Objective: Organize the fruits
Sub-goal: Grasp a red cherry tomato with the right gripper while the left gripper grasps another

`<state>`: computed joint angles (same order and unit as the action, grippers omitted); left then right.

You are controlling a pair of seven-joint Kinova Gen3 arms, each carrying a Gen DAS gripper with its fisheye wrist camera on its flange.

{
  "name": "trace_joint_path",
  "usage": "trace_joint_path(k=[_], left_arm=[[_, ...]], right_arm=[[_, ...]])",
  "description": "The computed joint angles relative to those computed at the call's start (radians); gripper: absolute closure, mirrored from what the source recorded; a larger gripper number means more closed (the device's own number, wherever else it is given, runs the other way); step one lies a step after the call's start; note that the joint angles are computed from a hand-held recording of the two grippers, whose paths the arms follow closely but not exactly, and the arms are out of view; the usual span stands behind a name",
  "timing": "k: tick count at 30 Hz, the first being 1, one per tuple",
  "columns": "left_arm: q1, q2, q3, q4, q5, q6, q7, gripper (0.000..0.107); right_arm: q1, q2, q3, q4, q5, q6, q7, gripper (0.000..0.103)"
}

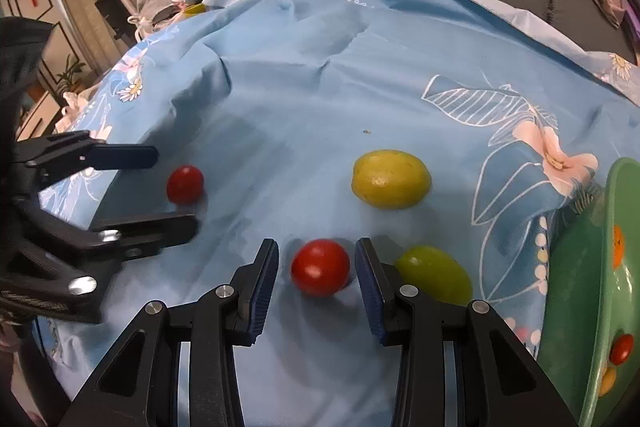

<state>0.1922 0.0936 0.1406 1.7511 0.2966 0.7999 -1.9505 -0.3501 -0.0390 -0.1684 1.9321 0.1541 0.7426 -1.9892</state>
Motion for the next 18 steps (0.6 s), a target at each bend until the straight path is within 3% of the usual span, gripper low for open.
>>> trace_joint_path(k=[4, 7, 12, 15, 18], left_arm=[[0.034, 0.029, 0.008, -0.029, -0.076, 0.009, 0.06, 0.055], [0.039, 0.044, 0.011, -0.028, -0.095, 0.013, 0.06, 0.057], [0.039, 0.042, 0.008, -0.023, -0.104, -0.003, 0.077, 0.07], [0.048, 0.037, 0.008, -0.015, -0.129, -0.017, 0.098, 0.074], [0.045, 0.036, 0.005, -0.012, -0.131, -0.021, 0.112, 0.08]], right_arm=[[0.004, 0.003, 0.006, 0.005, -0.022, -0.012, 0.013, 0.063], [0.008, 0.005, 0.01, 0.009, -0.037, -0.018, 0.029, 0.063], [0.011, 0.008, 0.011, 0.013, -0.043, -0.028, 0.04, 0.063], [0.009, 0.01, 0.008, 0.015, -0.025, -0.032, 0.036, 0.071], [0.012, 0.008, 0.012, 0.019, -0.03, -0.039, 0.039, 0.072]])
